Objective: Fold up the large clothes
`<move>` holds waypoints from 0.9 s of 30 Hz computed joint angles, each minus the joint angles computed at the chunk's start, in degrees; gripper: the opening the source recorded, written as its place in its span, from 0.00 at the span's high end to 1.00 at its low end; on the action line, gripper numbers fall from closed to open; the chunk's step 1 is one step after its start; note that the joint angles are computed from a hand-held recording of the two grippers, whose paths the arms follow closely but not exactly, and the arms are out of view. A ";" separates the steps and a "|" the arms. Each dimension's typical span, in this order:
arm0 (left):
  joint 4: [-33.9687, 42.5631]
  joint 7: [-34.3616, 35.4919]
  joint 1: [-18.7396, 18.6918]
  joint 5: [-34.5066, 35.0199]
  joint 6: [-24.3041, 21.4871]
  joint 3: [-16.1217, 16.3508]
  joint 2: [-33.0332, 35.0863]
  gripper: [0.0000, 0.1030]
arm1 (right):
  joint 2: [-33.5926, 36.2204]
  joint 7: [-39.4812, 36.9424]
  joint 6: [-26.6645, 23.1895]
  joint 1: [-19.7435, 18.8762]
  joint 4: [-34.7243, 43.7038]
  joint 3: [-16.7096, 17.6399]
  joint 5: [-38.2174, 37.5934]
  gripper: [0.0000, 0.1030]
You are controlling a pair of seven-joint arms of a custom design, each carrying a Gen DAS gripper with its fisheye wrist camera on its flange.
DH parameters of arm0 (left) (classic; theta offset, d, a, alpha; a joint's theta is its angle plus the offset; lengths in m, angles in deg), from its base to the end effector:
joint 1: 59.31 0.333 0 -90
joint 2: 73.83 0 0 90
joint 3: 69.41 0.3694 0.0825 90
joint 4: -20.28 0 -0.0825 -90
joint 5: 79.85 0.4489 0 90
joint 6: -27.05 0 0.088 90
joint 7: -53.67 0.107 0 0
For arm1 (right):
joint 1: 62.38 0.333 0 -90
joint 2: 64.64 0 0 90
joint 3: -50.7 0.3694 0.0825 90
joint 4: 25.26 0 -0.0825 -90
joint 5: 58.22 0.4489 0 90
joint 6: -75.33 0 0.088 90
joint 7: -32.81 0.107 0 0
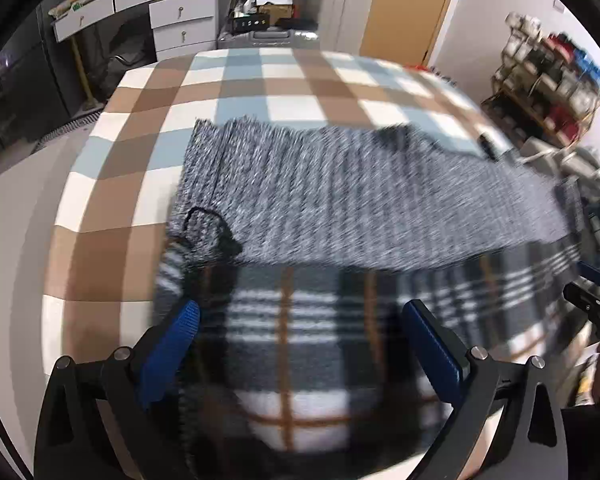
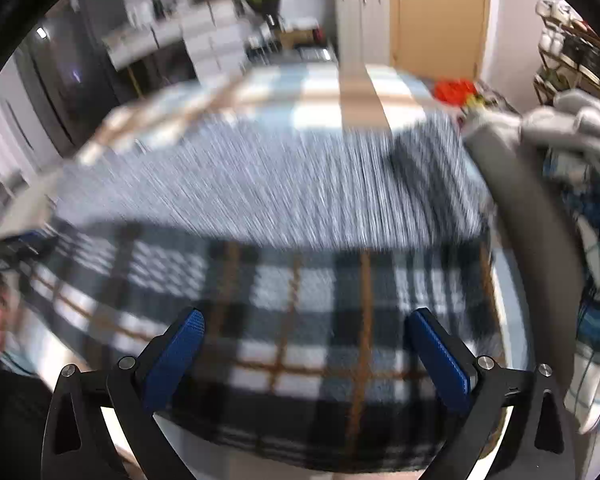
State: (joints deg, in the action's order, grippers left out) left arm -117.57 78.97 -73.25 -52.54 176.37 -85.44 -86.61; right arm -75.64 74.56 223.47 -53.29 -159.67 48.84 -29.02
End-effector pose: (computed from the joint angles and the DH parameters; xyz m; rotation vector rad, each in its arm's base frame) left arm 0.4589 -0.2802 0.4524 -2.1355 1.6816 -0.5694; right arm 0.5509 0.0604 0.4706 -2.3123 1.2349 -0.3103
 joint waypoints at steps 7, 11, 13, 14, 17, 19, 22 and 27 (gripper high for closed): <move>-4.18 -10.44 3.73 1.19 4.34 -1.87 -5.72 0.04 | -0.54 -3.32 -0.78 -0.20 -0.50 -1.40 4.24 0.00; -5.43 -20.29 6.87 9.77 8.24 -5.68 -10.01 0.04 | -5.02 -9.94 -4.64 -0.04 -1.89 -6.23 18.21 0.00; -4.73 -22.36 7.49 12.93 11.64 -7.07 -9.96 0.04 | -7.21 -10.58 -9.80 -1.29 -2.55 -9.00 24.37 0.00; -3.57 -22.23 7.54 14.49 13.01 -7.76 -9.00 0.04 | -7.25 -10.20 -12.76 -1.99 -2.17 -9.79 26.14 0.00; -0.17 -19.62 5.82 16.72 14.92 -8.29 -5.14 0.04 | -6.65 -7.04 -25.76 -4.70 -1.21 -12.66 30.21 0.00; 2.09 -13.94 2.46 13.95 14.97 -6.25 -1.61 0.04 | -5.64 -4.00 -32.54 -6.50 -1.17 -13.63 32.01 0.00; 6.26 -6.45 -1.59 9.92 12.06 -4.80 3.69 0.04 | -3.14 1.06 -39.91 -9.02 -0.59 -13.64 32.77 0.00; 10.90 1.37 -5.55 5.21 6.38 -3.24 8.37 0.04 | 0.58 8.55 -36.73 -11.59 2.41 -8.50 28.97 0.00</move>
State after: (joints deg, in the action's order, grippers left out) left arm -106.66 80.34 -78.80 -47.33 182.74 -88.68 -78.25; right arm -75.06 83.11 186.74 -64.87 -157.26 40.34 -0.05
